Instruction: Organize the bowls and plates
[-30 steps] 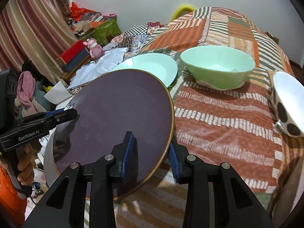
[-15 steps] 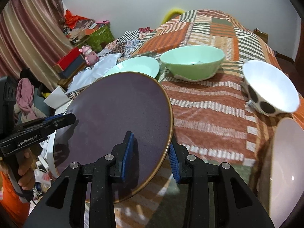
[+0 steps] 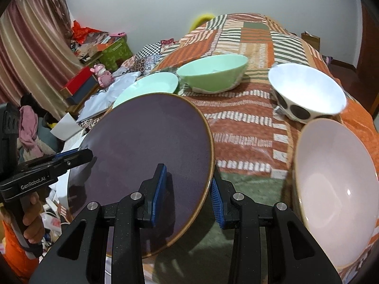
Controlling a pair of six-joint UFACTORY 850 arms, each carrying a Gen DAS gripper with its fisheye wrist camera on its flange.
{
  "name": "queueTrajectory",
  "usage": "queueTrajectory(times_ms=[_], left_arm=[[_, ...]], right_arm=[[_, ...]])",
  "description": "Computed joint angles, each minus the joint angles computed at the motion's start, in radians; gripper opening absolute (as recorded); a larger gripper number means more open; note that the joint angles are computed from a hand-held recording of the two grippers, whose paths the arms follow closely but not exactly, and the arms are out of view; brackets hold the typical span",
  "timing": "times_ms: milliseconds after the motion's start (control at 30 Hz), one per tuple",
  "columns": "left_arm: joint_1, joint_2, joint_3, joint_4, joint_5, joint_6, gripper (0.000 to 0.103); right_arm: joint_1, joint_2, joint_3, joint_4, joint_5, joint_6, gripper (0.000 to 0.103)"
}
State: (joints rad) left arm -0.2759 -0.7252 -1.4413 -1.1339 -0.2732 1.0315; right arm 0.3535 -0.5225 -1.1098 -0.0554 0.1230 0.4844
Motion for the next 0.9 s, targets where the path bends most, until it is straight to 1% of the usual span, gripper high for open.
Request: queueTrajectory(times_ms=[133, 200, 433, 567, 633, 700, 833, 900], left_arm=[[-0.010, -0.006, 0.002, 0.002, -0.005, -0.003, 0.030], [-0.014, -0.013, -0.003, 0.024, -0.007, -0.026, 0.030], [-0.023, -0.047, -0.029, 0.125, -0.026, -0.134, 0.030], [-0.029, -0.068, -0.049, 0.176, -0.034, -0.183, 0.030], [-0.032, -0.081, -0.064, 0.201, -0.041, -0.210, 0.030], [-0.035, -0.086, -0.071, 0.210, -0.035, -0.220, 0.030], [-0.037, -0.097, -0.089, 0.202, -0.030, -0.213, 0.030], [-0.037, -0.100, -0.096, 0.207, -0.028, -0.217, 0.030]], right_arm=[[-0.005, 0.005, 0.019, 0.037, 0.000, -0.023, 0.032], [-0.007, 0.005, 0.027, 0.013, -0.002, 0.013, 0.032], [-0.007, 0.003, 0.050, 0.069, -0.004, -0.012, 0.032], [-0.007, 0.001, 0.053, 0.193, 0.003, -0.119, 0.032], [-0.005, 0.003, 0.056, 0.313, 0.012, -0.229, 0.032], [-0.001, 0.003, 0.057, 0.395, 0.017, -0.305, 0.032], [0.003, -0.003, 0.055, 0.520, 0.024, -0.418, 0.032], [0.001, -0.007, 0.052, 0.534, 0.027, -0.428, 0.032]])
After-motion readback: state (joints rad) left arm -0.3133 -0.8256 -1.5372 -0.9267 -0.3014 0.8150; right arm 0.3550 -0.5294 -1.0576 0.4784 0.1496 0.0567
